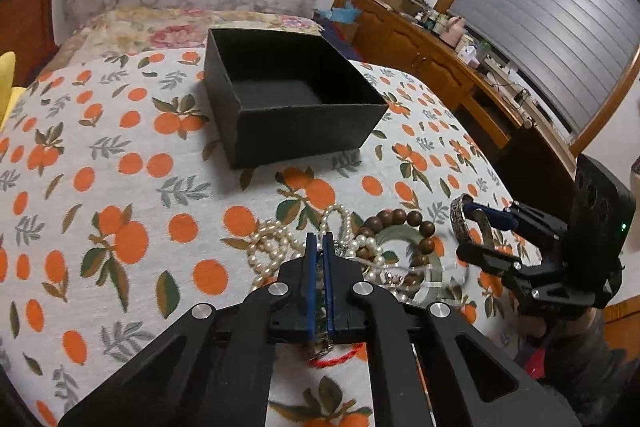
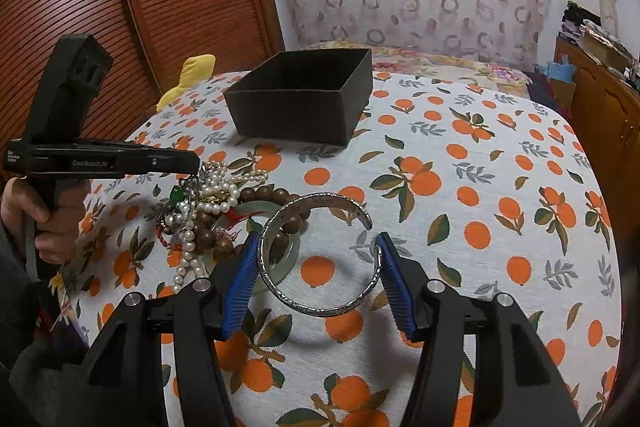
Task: Organize jewelry
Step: 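Lower the left gripper into the pile and grasp the silver hair comb, then lift the silver hair comb out of the pile with the left gripper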
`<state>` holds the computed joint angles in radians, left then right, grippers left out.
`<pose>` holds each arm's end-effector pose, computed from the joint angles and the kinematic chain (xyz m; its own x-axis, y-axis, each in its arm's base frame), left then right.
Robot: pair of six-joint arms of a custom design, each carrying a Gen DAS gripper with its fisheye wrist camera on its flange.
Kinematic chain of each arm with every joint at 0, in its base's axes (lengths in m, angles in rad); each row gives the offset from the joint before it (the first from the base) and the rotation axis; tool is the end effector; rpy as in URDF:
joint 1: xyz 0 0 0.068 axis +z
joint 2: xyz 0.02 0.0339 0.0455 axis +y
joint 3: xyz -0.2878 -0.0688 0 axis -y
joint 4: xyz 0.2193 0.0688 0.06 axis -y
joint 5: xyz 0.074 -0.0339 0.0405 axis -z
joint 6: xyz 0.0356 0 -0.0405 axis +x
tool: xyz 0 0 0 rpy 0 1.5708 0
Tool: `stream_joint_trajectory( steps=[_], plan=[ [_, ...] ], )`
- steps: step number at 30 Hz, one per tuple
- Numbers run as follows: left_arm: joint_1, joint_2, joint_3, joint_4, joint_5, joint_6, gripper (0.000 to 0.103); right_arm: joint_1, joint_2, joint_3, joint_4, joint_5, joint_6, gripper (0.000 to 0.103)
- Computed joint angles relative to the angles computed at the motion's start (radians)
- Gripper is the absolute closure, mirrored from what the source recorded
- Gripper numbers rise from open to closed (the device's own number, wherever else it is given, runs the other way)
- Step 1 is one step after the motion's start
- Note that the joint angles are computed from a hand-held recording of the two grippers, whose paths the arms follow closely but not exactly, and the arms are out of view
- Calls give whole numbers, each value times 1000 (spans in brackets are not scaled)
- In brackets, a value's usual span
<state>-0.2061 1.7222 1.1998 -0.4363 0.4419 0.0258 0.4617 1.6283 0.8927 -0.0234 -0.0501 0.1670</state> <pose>0.3340 -0.0854 0.2537 -0.7899 0.1890 -0.5834 0.4460 0.8299 -0.3351 0.2847 0.1436 0.2228 -0.6869 -0.1564 -0.7097 -0.3684 0.9167 0.1546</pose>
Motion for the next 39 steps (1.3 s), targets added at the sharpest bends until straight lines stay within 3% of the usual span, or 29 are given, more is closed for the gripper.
stream_joint_trajectory(
  steps=[17, 27, 29, 30, 31, 33, 36, 39],
  plan=[
    [6, -124, -67, 24, -20, 13, 103, 11, 20, 19, -6, 15, -2, 43],
    [7, -123, -19, 8, -46, 26, 103, 10, 18, 23, -11, 16, -5, 43],
    [-15, -101, -17, 7, -73, 47, 90, 9, 18, 24, -12, 16, -5, 43],
    [-27, -85, -18, 12, -84, 57, 76, 10, 17, 23, -13, 15, -6, 43],
    [-34, -70, -17, 15, -88, 62, 68, 10, 16, 23, -14, 16, -6, 43],
    [-40, -33, -7, 14, -90, 67, 66, 9, 15, 24, -16, 14, -7, 43],
    [-37, 15, 12, 3, -46, 83, 53, 8, 15, 24, -17, 15, -7, 43],
    [-36, 35, 7, 10, -20, 81, 53, 5, 13, 19, -15, 15, -9, 43]
  ],
)
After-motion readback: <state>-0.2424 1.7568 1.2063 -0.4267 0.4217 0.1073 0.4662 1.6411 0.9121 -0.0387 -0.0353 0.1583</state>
